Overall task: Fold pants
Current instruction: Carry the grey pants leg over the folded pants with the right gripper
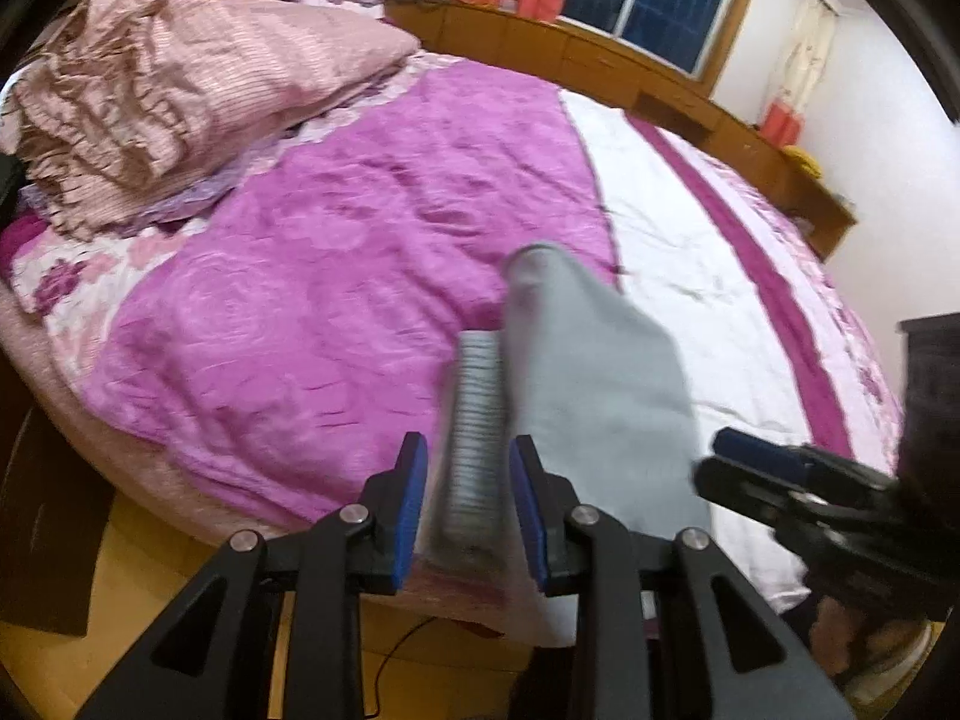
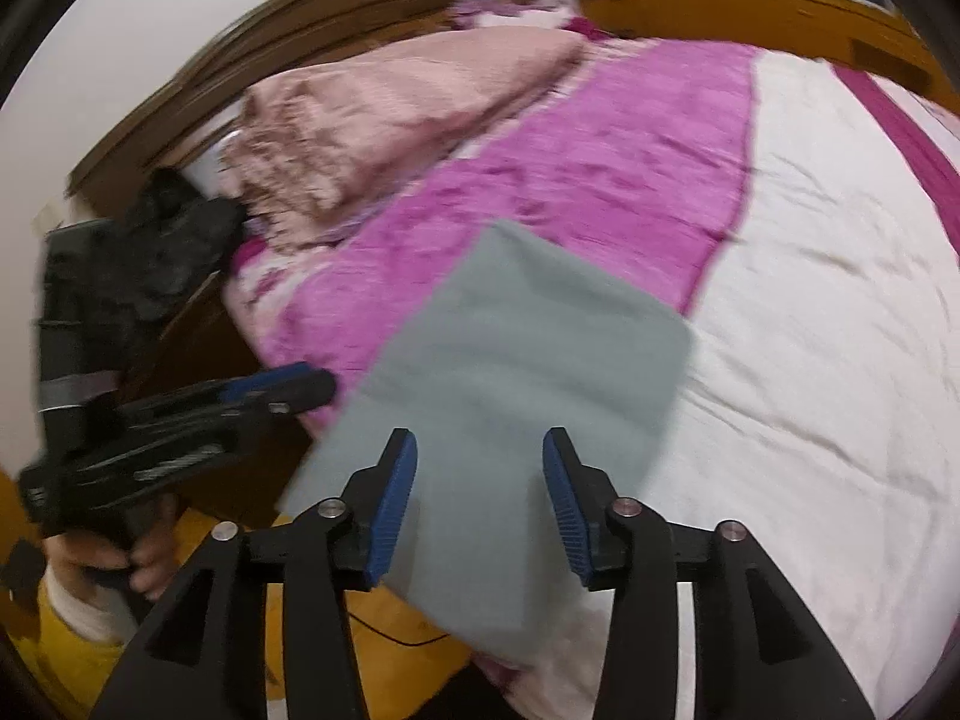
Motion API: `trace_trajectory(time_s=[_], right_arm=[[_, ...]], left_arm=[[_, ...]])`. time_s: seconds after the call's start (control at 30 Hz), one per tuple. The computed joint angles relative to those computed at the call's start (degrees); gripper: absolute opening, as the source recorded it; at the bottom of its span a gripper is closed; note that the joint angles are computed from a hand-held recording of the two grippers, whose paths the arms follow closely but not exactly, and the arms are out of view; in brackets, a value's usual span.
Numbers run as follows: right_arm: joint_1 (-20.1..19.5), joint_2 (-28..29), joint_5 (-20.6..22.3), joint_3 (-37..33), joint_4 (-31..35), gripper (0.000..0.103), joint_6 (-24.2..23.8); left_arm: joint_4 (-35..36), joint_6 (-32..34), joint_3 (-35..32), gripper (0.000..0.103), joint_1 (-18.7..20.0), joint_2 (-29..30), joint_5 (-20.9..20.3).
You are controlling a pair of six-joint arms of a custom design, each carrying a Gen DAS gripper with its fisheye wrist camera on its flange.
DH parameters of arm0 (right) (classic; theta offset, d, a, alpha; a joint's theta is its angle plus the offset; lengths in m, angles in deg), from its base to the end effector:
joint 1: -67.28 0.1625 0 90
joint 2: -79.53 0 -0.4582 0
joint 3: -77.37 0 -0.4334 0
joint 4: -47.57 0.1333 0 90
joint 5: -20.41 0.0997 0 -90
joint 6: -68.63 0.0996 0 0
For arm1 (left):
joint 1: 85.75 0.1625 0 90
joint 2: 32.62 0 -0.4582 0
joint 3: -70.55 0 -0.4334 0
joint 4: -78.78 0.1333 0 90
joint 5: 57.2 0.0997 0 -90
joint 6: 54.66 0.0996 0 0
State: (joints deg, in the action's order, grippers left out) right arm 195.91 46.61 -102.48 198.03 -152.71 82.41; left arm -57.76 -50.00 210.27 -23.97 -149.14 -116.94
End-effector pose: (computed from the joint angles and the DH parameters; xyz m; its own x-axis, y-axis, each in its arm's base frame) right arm 0.3902 -0.3613 -0.0606 -0.9007 -0.1793 0.3958 -0.3728 0.7869 -0.4918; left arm 0.0107 -0.3682 0.3623 -0.8174 0.2975 -0.4933 0.5022 0.7875 -0.3573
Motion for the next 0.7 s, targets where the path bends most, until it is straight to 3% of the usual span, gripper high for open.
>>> trace_trajectory(time_s=[0.1,0.23,0.7], right_arm=[[-1.11,-0.74,-2.09,1.26,0.98,0.043,4.67],[-2.59,-1.37,-1.77,2.68,1.4,0.047,8.14],[-4.72,-1.32,1.33,4.68,-0.8,0.047,10.47]], left_arm=[[0.42,0.22,-0.16,0.031,-0.13,1.21,-1.91],[1.05,-0.35,0.08,0.031,-0.7,2.79,-1.39],[-4.37,1.29,2.03,0.027,-0.43,6.86,-0.23]])
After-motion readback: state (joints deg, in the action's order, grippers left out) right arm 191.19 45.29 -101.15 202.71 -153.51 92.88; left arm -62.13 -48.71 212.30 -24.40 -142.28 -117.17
